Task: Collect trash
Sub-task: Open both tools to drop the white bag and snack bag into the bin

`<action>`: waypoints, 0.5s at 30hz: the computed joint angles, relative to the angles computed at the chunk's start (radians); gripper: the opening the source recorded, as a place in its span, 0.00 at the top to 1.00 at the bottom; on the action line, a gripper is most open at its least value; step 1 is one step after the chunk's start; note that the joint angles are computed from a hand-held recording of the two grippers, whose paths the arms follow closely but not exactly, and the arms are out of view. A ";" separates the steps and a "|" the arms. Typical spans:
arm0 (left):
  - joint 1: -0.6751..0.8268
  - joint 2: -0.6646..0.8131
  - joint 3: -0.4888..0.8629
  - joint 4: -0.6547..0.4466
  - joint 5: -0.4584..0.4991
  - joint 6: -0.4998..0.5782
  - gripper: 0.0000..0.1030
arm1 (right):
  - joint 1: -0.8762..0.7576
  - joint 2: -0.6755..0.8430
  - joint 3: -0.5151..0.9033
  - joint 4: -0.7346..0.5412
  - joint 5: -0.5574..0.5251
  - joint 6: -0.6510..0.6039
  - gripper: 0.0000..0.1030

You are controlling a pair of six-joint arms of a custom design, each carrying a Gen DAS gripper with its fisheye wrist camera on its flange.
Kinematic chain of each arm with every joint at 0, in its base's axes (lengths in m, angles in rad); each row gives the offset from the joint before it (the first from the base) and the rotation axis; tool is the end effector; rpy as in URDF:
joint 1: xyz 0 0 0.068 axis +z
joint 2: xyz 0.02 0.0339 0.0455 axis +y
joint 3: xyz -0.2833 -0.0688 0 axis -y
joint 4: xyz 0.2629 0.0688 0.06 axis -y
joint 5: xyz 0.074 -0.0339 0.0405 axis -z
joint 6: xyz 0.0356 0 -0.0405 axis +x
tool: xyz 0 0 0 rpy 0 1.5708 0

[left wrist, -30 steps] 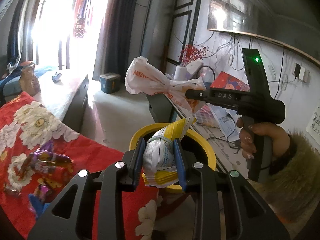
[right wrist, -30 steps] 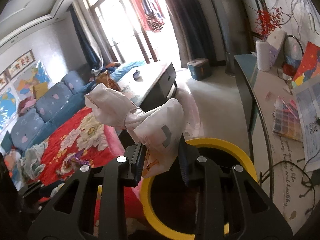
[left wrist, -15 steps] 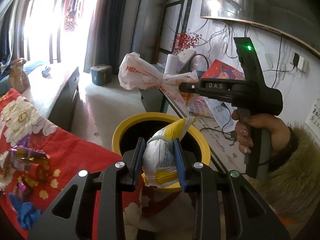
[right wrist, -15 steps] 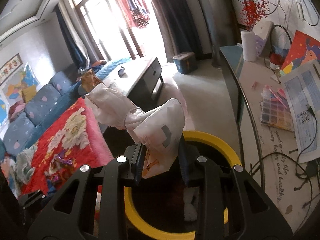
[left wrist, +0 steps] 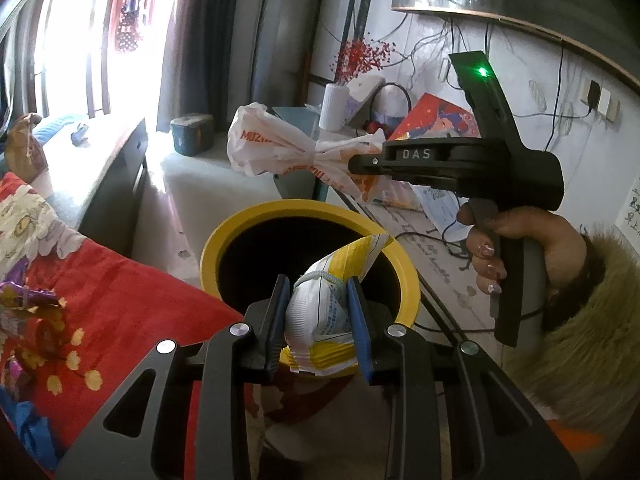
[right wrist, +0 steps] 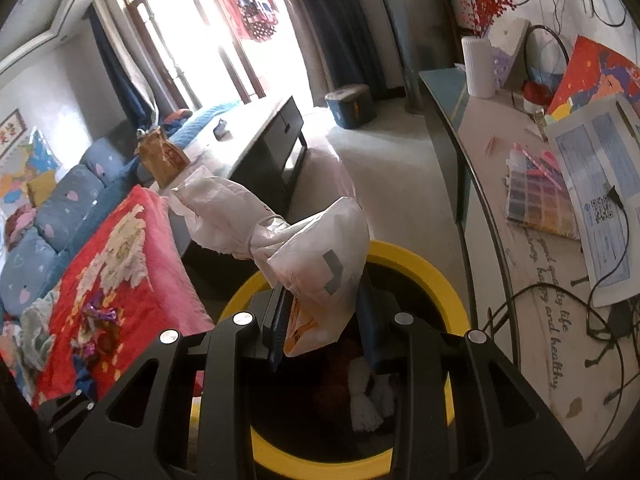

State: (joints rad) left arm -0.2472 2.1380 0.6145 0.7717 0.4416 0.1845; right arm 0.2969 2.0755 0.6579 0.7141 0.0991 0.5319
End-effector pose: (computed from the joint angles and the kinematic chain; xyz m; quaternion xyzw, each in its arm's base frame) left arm 0.3086 -0.0936 0.0201 0.2769 0.8556 -0.2130 0.3820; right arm 0.3260 0.0961 0.0400 0.1269 0.8976 0.1278 0.4022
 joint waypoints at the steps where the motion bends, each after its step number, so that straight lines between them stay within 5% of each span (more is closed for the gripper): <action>1: -0.005 0.008 0.003 0.003 -0.002 0.000 0.73 | -0.005 0.009 0.002 0.000 -0.005 0.003 0.77; 15: -0.069 0.078 0.074 -0.019 -0.031 -0.029 0.73 | -0.042 0.063 0.015 -0.018 -0.033 0.025 0.76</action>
